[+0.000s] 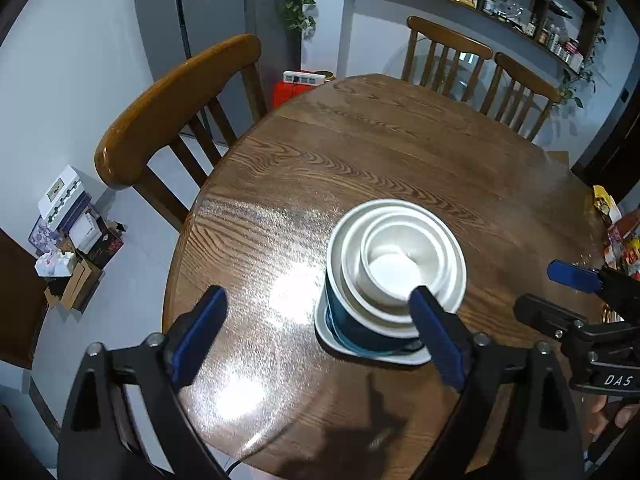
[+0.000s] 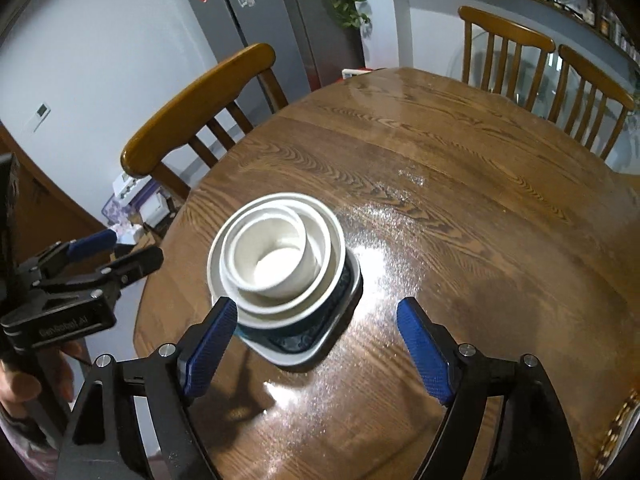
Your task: Organize plates and bowls
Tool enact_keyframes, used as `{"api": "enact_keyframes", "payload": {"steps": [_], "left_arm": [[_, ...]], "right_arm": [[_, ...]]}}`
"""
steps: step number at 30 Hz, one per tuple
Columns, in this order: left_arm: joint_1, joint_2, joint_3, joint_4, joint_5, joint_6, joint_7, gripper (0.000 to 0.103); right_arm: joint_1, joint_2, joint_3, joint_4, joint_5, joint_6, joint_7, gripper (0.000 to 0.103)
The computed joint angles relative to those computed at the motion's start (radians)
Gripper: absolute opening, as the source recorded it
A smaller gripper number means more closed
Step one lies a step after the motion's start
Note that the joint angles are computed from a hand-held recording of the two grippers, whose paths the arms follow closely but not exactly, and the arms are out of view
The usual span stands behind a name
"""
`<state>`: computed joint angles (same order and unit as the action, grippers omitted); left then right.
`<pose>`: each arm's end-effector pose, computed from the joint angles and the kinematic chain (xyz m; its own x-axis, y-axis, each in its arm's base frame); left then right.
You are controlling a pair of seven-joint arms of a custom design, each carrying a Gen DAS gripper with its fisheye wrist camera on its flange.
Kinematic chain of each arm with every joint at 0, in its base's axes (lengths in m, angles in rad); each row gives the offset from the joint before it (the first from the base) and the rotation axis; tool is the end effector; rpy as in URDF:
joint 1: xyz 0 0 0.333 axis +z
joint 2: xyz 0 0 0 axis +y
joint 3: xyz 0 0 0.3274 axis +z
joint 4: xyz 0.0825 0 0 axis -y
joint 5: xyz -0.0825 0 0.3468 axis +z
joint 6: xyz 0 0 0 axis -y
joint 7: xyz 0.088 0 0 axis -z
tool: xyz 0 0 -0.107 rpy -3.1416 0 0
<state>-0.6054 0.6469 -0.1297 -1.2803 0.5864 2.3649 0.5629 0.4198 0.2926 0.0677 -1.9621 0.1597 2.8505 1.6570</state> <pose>0.5735 -0.4715 0.4453 -0.0293 -0.9983 0.0505 -0.8235 -0.0046 -0.5674 0.5594 0.2828 0.4280 0.2996 -0.9351 -0.1893 -0.8301 -0.1576 -0.5348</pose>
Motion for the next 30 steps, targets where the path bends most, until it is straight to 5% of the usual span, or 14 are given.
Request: {"api": "enact_keyframes", "payload": {"steps": [20, 30], "left_arm": [[0.01, -0.086, -0.031, -0.171, 0.049, 0.073, -0.052, 0.102], [-0.007, -0.086, -0.019, -0.179, 0.082, 0.068, -0.062, 0.102]], "right_arm": [[0.104, -0.07, -0.077, -0.185, -0.185, 0.179, 0.102, 0.083], [0.073, -0.076, -0.038, -0.21, -0.133, 0.182, 0.075, 0.083]]}}
